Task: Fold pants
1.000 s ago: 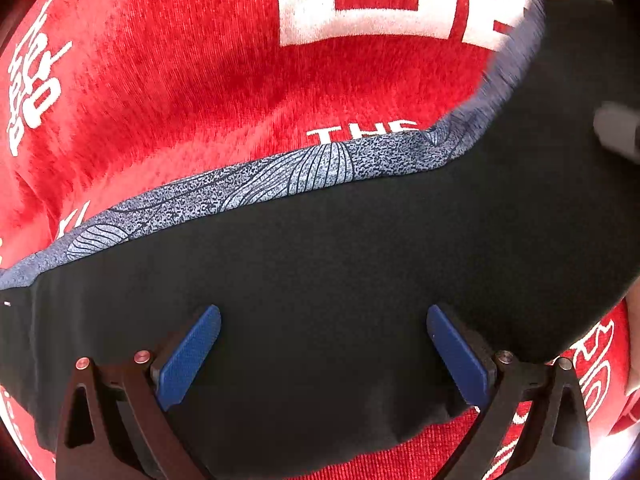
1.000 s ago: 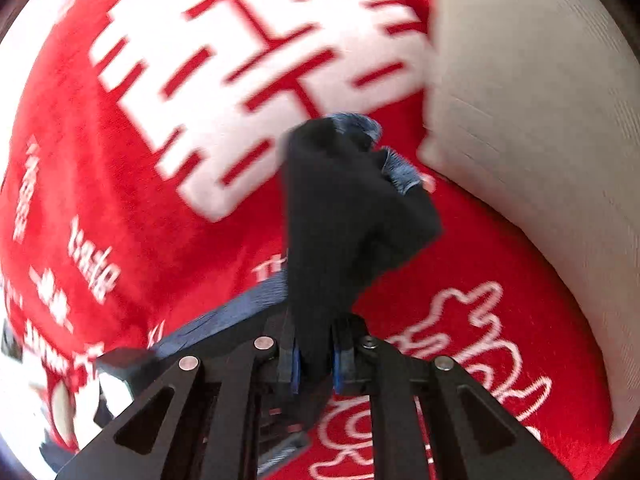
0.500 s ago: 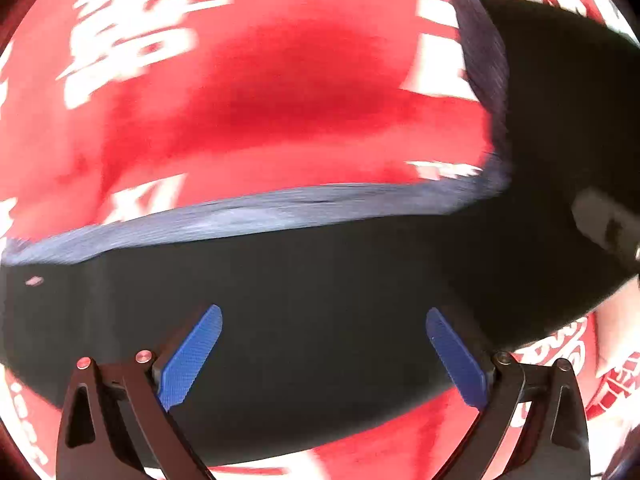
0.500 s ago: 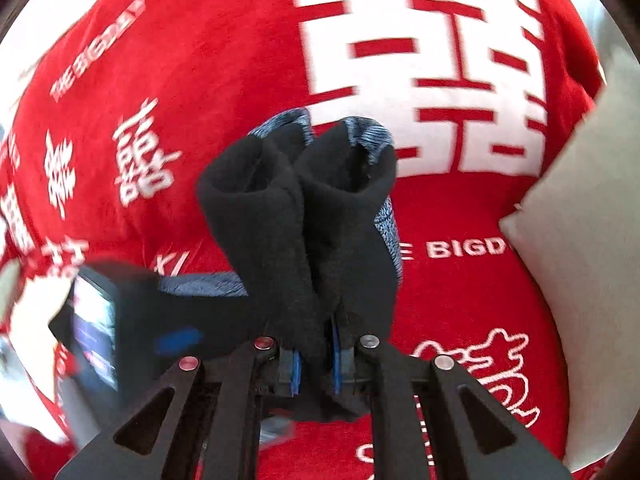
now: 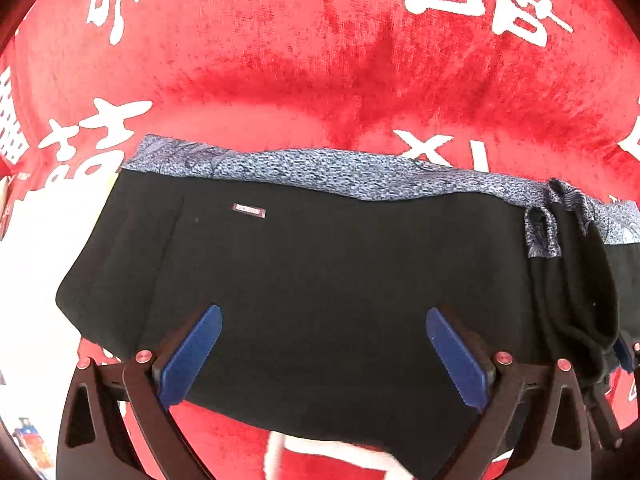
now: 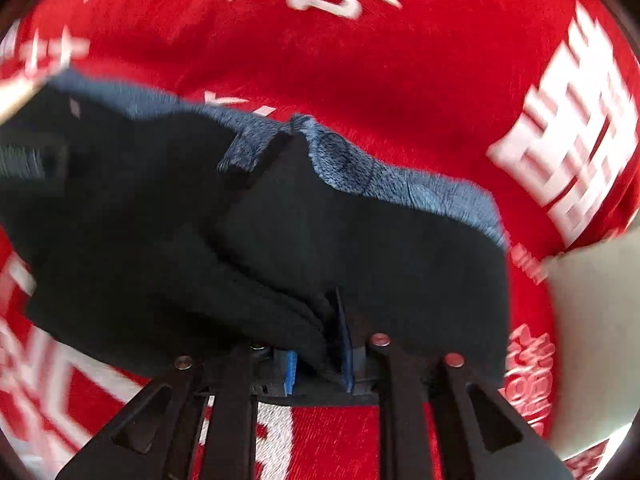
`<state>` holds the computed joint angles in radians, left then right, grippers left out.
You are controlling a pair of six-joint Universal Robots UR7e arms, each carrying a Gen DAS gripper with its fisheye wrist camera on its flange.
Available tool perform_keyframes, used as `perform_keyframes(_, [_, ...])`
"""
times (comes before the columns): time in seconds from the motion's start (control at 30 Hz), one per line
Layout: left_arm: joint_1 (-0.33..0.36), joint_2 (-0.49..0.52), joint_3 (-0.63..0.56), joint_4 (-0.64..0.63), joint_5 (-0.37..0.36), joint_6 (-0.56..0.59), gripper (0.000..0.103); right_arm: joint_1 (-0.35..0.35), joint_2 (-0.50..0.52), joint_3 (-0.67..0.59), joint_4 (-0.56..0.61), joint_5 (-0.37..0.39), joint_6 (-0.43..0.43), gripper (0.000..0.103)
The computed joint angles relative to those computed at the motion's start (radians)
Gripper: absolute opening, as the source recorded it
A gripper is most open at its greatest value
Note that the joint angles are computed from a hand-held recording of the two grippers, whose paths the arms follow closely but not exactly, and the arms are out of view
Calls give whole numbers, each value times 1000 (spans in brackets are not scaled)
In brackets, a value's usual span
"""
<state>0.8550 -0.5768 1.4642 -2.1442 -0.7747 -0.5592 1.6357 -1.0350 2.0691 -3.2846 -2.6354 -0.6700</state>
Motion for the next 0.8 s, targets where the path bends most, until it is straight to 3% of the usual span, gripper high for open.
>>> perform_keyframes(0.07, [-3, -2, -5, -12, -16, 28, 103, 11, -16, 9, 32, 12, 1, 40])
perform_keyframes(0.17, [-6, 37, -64, -60, -87, 96, 103, 20, -137, 39, 247, 121, 148, 59])
perform_keyframes(0.27, [-23, 37, -85, -97, -193, 164, 103, 14, -258, 53, 396, 202, 277, 61])
perform_keyframes(0.37, [-25, 72, -150, -82, -373, 249, 103, -15, -369, 52, 500, 236, 407, 61])
perform_keyframes(0.5, [-30, 140, -229, -43, -467, 296, 103, -76, -453, 30, 629, 285, 525, 61])
perform_keyframes(0.6, [-25, 184, -283, 1, -489, 291, 84, -106, -475, 34, 649, 303, 546, 60])
perform_keyframes(0.63, [-14, 203, -310, 24, -510, 281, 70, -114, -479, 34, 652, 311, 553, 60])
perform_keyframes(0.67, [-5, 221, -340, 52, -539, 273, 48, -125, -491, 38, 659, 326, 563, 57])
perform_keyframes(0.77, [7, 255, -403, 142, -585, 259, 5, -151, -530, 47, 696, 368, 600, 47])
perform_keyframes(0.8, [8, 250, -401, 145, -613, 255, 5, -159, -536, 43, 714, 380, 620, 43])
